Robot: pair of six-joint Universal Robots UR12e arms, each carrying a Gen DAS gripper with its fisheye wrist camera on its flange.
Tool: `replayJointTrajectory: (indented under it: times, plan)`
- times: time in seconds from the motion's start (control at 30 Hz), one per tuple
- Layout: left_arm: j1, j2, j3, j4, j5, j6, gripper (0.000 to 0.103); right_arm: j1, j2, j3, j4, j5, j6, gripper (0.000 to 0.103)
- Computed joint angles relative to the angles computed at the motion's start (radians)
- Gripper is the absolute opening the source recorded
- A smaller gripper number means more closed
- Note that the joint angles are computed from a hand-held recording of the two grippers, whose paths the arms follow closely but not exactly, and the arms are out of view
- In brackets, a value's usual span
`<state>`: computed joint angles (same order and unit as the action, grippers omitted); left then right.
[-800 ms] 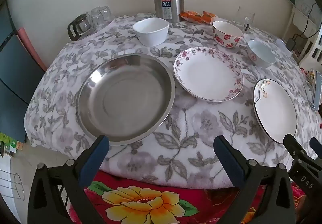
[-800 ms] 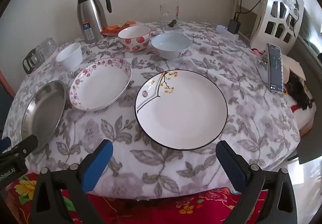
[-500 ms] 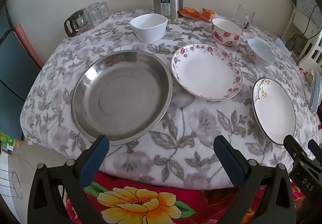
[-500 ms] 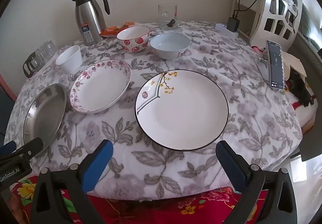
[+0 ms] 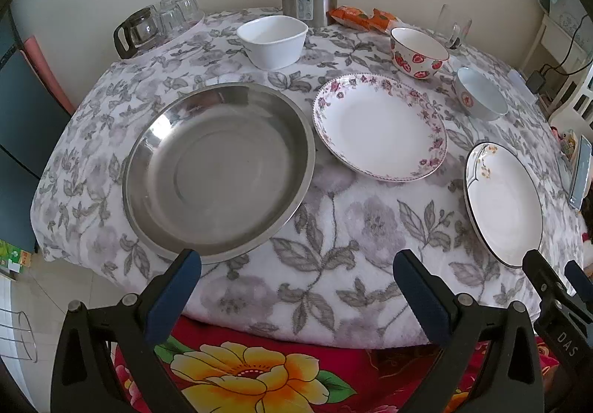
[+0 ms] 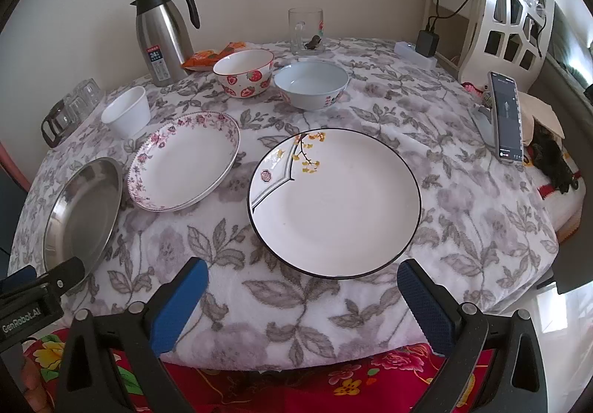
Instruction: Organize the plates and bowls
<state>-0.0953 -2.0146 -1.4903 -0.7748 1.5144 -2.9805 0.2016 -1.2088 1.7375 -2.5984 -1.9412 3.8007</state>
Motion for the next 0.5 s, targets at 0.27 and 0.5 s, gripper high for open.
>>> replayJointTrajectory:
  times: [0.27,0.5]
  plan:
    - [0.002,0.0,-0.001,0.004,-0.005,-0.018,0.103,0.001,0.001,-0.001,0.003,0.0,0.001,0.103]
    - [0.002,0.0,-0.001,0.006,-0.002,-0.02,0.103,0.0,0.001,0.0,0.003,0.001,0.0,0.103]
